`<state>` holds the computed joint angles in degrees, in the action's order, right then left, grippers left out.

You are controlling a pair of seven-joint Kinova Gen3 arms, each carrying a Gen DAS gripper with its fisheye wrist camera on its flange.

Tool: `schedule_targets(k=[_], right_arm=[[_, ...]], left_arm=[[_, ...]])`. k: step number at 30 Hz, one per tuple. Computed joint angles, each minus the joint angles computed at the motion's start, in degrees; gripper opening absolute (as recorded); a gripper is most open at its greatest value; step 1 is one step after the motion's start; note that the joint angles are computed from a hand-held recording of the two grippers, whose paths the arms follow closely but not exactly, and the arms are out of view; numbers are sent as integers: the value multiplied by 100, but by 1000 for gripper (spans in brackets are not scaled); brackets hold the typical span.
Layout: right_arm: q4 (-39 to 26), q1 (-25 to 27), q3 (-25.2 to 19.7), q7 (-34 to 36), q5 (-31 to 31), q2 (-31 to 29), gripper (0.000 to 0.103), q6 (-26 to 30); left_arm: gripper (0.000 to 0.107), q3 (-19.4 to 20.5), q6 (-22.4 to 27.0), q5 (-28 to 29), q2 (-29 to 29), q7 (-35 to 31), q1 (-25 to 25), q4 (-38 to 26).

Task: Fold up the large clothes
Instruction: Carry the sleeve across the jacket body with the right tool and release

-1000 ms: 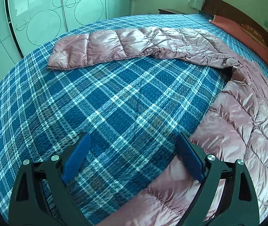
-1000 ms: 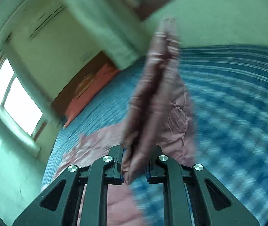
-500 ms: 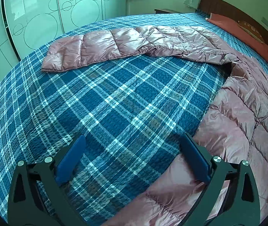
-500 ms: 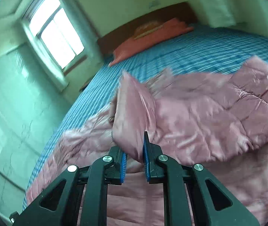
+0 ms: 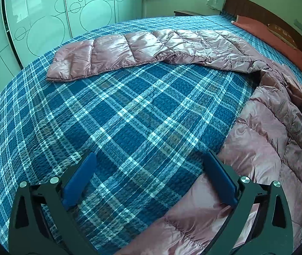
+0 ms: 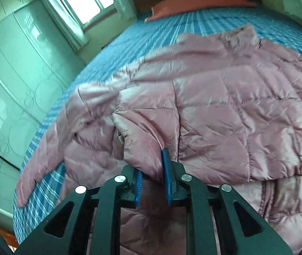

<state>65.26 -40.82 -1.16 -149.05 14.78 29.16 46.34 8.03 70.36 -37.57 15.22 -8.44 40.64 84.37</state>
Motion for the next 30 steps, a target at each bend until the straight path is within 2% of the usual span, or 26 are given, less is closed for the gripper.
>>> schedule_targets(k=[1,2,4,6,8,12,13,14,16,18,21,23,28,30], right_arm=[[61,70,-88,91,-31,-33,32,-60],[172,197,-248,156,-48,-103,54,-174],[499,493,-679,139,65,-336,65,-496],[966,583,-884,-129,475,-732,65,-807],[1364,516,-806,-447,941,-1208,65,-806],[1813,-201,168,-1285,1873,-1793,64,33],[1999,-286,433,-1478,2050,-1903,58,266],[2078,-400,659,-1611,2133,-1934,56,499],[2210,-309,881,-1686,2074,-1929,55,965],[2236,15,783,-1477,1896,-1766,55,1268],[2337,705,303,-1004,1464,-1676,55,1158],[2152,835,143,-786,1528,-1633,55,1303],[1795,1177,42,-971,1928,-1526,55,1302],[1628,1448,-50,-747,1708,-1331,56,1379]], left_arm=[[101,1,-4,0,-2,4,0,4],[101,1,-7,-2,-5,10,2,8],[101,2,-9,-4,2,14,2,5],[101,2,-1,-8,3,14,6,5],[101,-1,-10,-9,2,18,6,10],[101,0,-8,-12,6,22,8,9],[101,0,0,-14,12,19,9,4],[101,-1,1,-13,12,18,10,5],[101,-5,-3,-17,20,21,13,3],[101,-6,5,-14,15,18,16,2],[101,-8,-8,-14,36,15,10,-2],[101,-9,-10,-19,29,26,17,2],[101,-12,12,-16,27,17,25,-8],[101,-15,-11,-29,41,32,24,1]])
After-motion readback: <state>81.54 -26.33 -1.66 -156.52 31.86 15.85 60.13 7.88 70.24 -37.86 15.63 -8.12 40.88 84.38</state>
